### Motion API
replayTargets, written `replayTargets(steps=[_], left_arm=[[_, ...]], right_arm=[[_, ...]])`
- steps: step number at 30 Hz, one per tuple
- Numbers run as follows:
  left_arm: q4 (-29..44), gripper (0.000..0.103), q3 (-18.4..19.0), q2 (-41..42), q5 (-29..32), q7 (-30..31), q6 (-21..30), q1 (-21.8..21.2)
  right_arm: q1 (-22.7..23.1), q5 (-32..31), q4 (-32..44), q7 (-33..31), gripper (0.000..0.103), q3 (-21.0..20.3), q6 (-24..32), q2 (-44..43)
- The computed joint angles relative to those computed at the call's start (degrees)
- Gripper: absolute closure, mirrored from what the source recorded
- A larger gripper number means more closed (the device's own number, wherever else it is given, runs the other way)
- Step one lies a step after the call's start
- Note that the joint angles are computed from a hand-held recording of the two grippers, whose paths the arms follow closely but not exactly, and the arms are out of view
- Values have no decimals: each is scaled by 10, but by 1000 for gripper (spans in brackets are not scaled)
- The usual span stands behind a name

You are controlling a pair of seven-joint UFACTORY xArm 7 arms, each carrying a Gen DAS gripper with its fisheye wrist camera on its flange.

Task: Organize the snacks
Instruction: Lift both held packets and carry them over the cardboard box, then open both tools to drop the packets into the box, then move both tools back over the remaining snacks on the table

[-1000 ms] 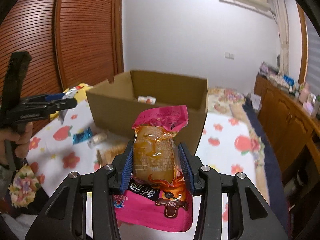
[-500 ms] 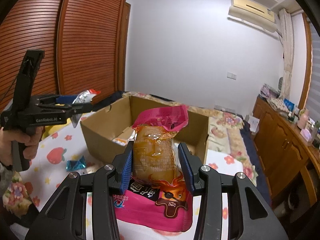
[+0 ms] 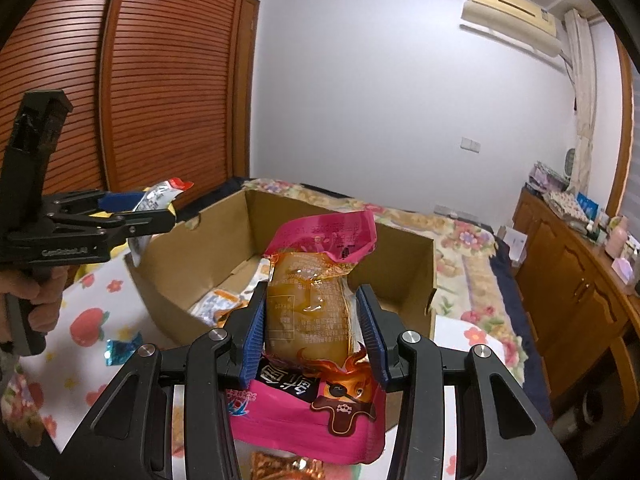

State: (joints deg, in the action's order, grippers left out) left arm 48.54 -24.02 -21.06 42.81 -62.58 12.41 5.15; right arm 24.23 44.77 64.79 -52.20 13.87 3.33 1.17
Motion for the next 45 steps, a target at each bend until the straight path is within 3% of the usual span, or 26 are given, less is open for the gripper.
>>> replayTargets(steps=[9,16,20,28,35,38,42,45], left_arm=[[41,41,24,67,20,19,-11,-21],[59,41,69,108,32,36,-26,-65],[60,41,79,113,63,15,-31,-72],[58,39,107,125,35,47,-39,-94],[48,30,103,116,31,45,-46,-88],[39,25,92,101,50,28,-52,-74],[20,23,77,71,42,27,-57,-63],[-3,13,56,38,35,29,-59,-45]], right_arm=[[-31,9,51,-17,60,30,4,53],[-34,-109,75,89,59,24,13,97],[-37,-171,82,149,59,20,26,110],[-46,-239,90,222,57,27,38,120],[-44,-283,78,264,55,27,25,112],[-77,-234,58,222,55,69,13,91],[-70,-201,12,207,55,65,-7,42],[-54,-170,-27,192,55,51,-20,3]])
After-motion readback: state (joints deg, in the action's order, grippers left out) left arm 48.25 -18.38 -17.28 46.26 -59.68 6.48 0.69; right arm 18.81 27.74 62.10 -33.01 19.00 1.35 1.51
